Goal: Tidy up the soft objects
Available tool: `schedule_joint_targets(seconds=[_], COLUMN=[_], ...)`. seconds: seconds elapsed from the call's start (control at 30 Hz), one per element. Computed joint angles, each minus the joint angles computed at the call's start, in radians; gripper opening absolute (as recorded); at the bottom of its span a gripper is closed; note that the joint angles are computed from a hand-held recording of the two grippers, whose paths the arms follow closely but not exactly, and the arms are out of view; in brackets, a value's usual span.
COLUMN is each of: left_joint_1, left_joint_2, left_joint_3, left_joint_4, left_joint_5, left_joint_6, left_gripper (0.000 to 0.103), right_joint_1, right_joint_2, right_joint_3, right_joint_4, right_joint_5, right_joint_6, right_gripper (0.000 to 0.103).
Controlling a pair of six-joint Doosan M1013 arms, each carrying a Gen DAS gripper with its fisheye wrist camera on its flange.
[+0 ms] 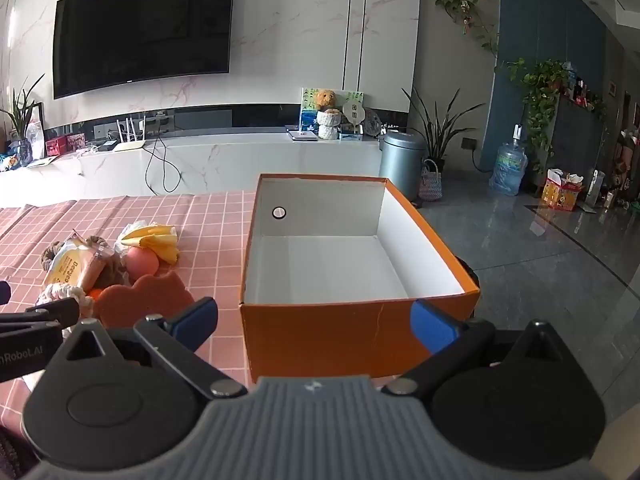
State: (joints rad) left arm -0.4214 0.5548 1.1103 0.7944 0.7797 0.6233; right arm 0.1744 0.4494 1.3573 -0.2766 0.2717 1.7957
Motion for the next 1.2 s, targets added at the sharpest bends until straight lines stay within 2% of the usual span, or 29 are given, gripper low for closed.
schedule_joint_targets(seconds=[1.2], left_joint_1=[0.003], left_joint_2=[-0.001], left_joint_3=[0.003], left_joint_4=[-0.023], left_joint_5=[-0.004], left_joint_6=[-0.006], left_gripper=[0.096], right_joint_1=[0.01], right_joint_2=[0.016], right_joint_3=[-0.012], right_joint_4=[-0.027], right_joint_5=[0.01], right_joint_6=[0.033], right_gripper=[0.101])
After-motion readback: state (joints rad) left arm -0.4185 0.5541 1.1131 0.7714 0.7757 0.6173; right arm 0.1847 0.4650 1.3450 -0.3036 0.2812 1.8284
